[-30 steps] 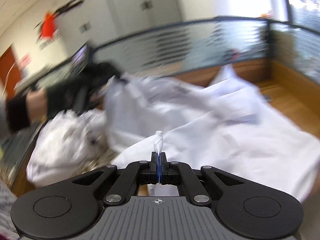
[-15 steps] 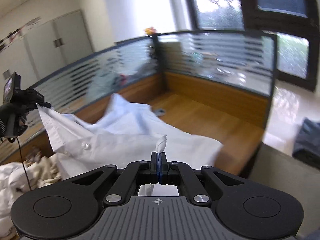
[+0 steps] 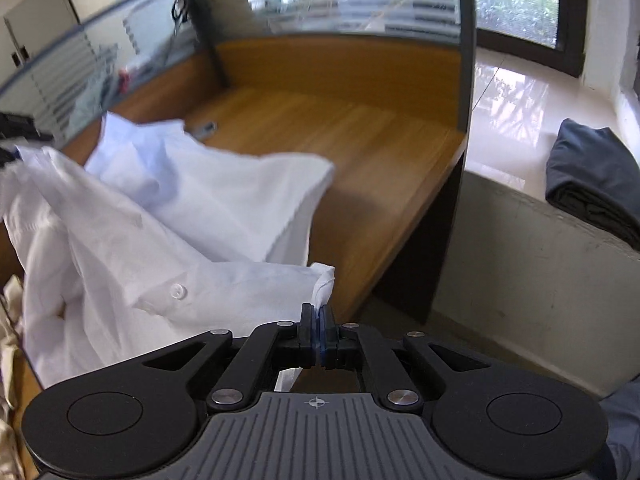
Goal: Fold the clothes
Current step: 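Lift the shirt with both grippers and spread it over the desk, then open both grippers and release the white shirt onto the desk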
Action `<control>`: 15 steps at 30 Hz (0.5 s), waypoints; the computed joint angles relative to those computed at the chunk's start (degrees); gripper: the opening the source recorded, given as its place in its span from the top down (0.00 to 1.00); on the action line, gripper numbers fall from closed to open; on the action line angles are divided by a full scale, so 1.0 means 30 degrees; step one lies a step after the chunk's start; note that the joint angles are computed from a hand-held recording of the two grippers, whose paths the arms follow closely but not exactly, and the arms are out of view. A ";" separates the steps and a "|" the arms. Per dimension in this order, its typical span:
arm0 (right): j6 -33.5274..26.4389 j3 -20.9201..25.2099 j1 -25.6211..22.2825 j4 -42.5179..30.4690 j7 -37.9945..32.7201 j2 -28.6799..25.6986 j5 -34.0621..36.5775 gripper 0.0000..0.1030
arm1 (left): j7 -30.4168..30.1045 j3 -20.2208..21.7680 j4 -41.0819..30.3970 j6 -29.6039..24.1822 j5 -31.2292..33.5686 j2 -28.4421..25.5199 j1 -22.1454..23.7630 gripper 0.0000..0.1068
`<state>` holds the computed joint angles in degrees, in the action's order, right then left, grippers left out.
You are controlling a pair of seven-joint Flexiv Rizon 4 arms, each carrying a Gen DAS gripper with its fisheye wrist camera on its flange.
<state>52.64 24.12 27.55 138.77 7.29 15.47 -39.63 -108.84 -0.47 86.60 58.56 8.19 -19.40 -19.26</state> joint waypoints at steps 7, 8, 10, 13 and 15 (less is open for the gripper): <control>-0.1266 0.0327 0.0542 -0.0609 -0.0792 0.0321 0.0343 0.81 | 0.5542 -0.1196 0.4085 0.0191 -0.3997 0.3652 0.1642 0.17; -0.1337 0.0367 0.0624 -0.0712 -0.0930 0.0374 0.0485 0.81 | 0.5812 -0.1129 0.4338 -0.0071 -0.4097 0.4045 0.1696 0.15; -0.1277 0.0484 0.0794 -0.0822 -0.1106 0.0475 0.0693 0.81 | 0.6186 -0.1039 0.4975 -0.0243 -0.4494 0.4725 0.1821 0.15; -0.0761 0.0668 0.0993 -0.0968 -0.0950 0.0413 0.0783 0.80 | 0.6490 -0.0951 0.6165 0.0038 -0.4849 0.5645 0.1912 0.15; -0.0614 0.0878 0.1233 -0.1156 -0.0797 0.0252 0.0882 0.80 | 0.6427 -0.0940 0.6911 0.0103 -0.4560 0.6110 0.1905 0.15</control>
